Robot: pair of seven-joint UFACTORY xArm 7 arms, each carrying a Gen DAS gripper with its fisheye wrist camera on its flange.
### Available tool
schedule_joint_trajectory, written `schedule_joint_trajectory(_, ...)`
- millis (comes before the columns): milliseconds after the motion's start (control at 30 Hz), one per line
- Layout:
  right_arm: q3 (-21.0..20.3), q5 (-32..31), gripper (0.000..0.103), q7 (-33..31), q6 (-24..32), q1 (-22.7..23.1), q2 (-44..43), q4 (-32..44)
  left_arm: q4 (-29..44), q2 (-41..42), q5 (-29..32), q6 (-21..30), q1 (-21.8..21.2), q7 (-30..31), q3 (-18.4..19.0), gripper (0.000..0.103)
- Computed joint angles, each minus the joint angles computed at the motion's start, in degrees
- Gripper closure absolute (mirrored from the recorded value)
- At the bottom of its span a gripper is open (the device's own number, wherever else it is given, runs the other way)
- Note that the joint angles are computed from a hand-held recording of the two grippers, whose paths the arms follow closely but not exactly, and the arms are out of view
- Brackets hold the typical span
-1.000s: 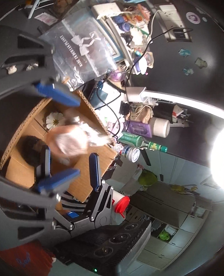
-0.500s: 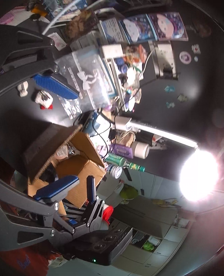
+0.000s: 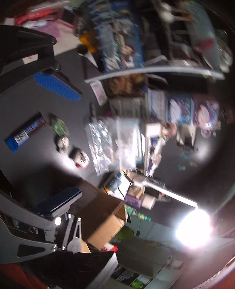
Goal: Organize objects
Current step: 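Grasp the blue-and-brown candy bar with the right gripper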
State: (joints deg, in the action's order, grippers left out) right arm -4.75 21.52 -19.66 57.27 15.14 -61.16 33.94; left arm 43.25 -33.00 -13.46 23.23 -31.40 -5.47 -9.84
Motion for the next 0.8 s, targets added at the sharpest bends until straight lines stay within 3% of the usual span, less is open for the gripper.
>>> schedule_joint_trajectory(133,4.30,1.15,0.025,3.64,-6.90,-0.11,2.09,-6.37,-8.13,-4.60,-0.29,-0.66,0.88,-1.84,0.73,0.007)
schedule_joint_trajectory(367,10.38,-4.51,0.051,10.20,-17.13,1.04,8.15,-10.59,-16.23,-9.50,-2.34,-0.89,-0.07,-3.21,3.62,0.007)
schedule_joint_trajectory(433,12.10,-7.57,0.051,12.32,-18.74,0.79,9.72,-10.48,-17.10,-10.41,-2.47,-0.64,-0.32,-3.12,4.19,0.007)
schedule_joint_trajectory(633,11.13,-13.42,0.068,14.63,-19.65,0.77,11.99,-10.01,-18.10,-11.52,-3.27,-1.11,-1.00,-2.38,5.72,0.007)
schedule_joint_trajectory(700,10.25,-14.31,0.081,14.49,-19.19,0.96,11.49,-10.18,-18.08,-11.30,-3.45,-1.22,-1.07,-2.09,6.01,0.007)
schedule_joint_trajectory(800,9.64,-15.14,0.088,14.32,-19.14,1.37,11.09,-10.30,-17.86,-10.54,-4.05,-1.62,-1.65,-1.41,6.63,0.007)
